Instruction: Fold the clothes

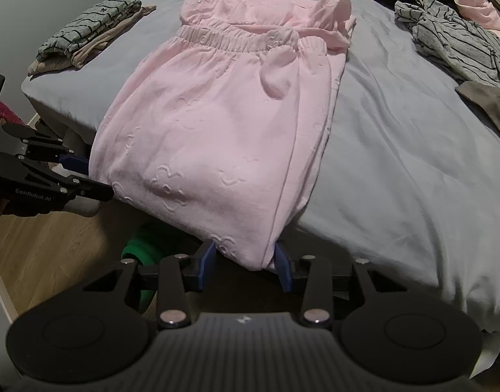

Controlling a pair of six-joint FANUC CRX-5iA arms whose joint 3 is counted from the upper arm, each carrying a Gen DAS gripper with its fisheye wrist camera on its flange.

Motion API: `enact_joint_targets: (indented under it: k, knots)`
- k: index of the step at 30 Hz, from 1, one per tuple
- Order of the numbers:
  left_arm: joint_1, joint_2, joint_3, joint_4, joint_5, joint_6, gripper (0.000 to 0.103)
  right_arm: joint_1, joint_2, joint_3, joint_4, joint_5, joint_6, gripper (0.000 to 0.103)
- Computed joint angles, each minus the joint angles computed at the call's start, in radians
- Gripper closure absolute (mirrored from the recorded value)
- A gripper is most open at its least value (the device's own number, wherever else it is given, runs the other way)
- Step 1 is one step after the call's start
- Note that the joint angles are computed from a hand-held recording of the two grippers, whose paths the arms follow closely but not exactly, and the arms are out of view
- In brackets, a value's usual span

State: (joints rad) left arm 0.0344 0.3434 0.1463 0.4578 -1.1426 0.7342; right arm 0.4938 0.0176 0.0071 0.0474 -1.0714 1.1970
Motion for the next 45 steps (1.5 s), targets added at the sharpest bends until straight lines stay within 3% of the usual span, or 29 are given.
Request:
enact_joint_targets:
  k: [6,9,12,16,23,26,28,30,31,33,34,35,37,41,45]
  knots:
    - [0.005,0.013,0.008,0.012,-0.029,0.017,0.067,-0.003,0.002,0.004,-0.009,-0.003,0.022,0.085]
    - [0.015,0.026,0.024,0.03,-0.06,0.046,0.07,-0.005,0.001,0.009,-0.012,-0.005,0.019,0.088]
    - [0.004,0.061,0.109,-0.023,-0.14,0.102,0.088,-0.007,0.001,0.019,-0.014,-0.011,0.012,0.09]
    - [0.015,0.065,0.147,0.026,-0.164,0.096,0.097,-0.021,-0.005,0.04,-0.031,-0.008,0.008,0.093]
    - [0.053,0.095,0.24,0.173,-0.184,0.123,0.097,-0.065,-0.024,0.11,-0.064,0.047,-0.002,0.094]
    - [0.059,0.108,0.264,0.188,-0.175,0.143,0.097,-0.085,-0.018,0.14,-0.068,0.072,-0.013,0.097]
    - [0.064,0.122,0.27,0.183,-0.215,0.142,0.097,-0.091,-0.003,0.159,-0.06,0.059,-0.019,0.097]
    - [0.065,0.132,0.274,0.158,-0.256,0.142,0.094,-0.091,0.006,0.161,-0.059,0.038,-0.004,0.096]
    - [0.064,0.134,0.275,0.133,-0.276,0.144,0.084,-0.096,0.01,0.164,-0.078,0.022,0.019,0.092]
    - [0.052,0.098,0.223,0.069,-0.233,0.127,0.069,-0.099,0.017,0.16,-0.098,-0.004,0.041,0.092]
    - [0.047,0.077,0.186,0.054,-0.195,0.1,0.06,-0.094,0.016,0.148,-0.096,-0.008,0.042,0.086]
    - [0.042,0.056,0.149,0.042,-0.155,0.07,0.055,-0.09,0.014,0.136,-0.094,-0.011,0.042,0.068]
    - [0.029,0.04,0.126,0.006,-0.12,0.055,0.055,-0.074,0.006,0.109,-0.078,-0.009,0.027,0.055]
    - [0.015,0.042,0.12,-0.034,-0.106,0.067,0.055,-0.066,0.002,0.09,-0.086,-0.021,0.036,0.055]
    - [0.025,0.034,0.06,0.025,-0.062,0.044,0.055,-0.061,0.001,0.079,-0.095,-0.026,0.035,0.055]
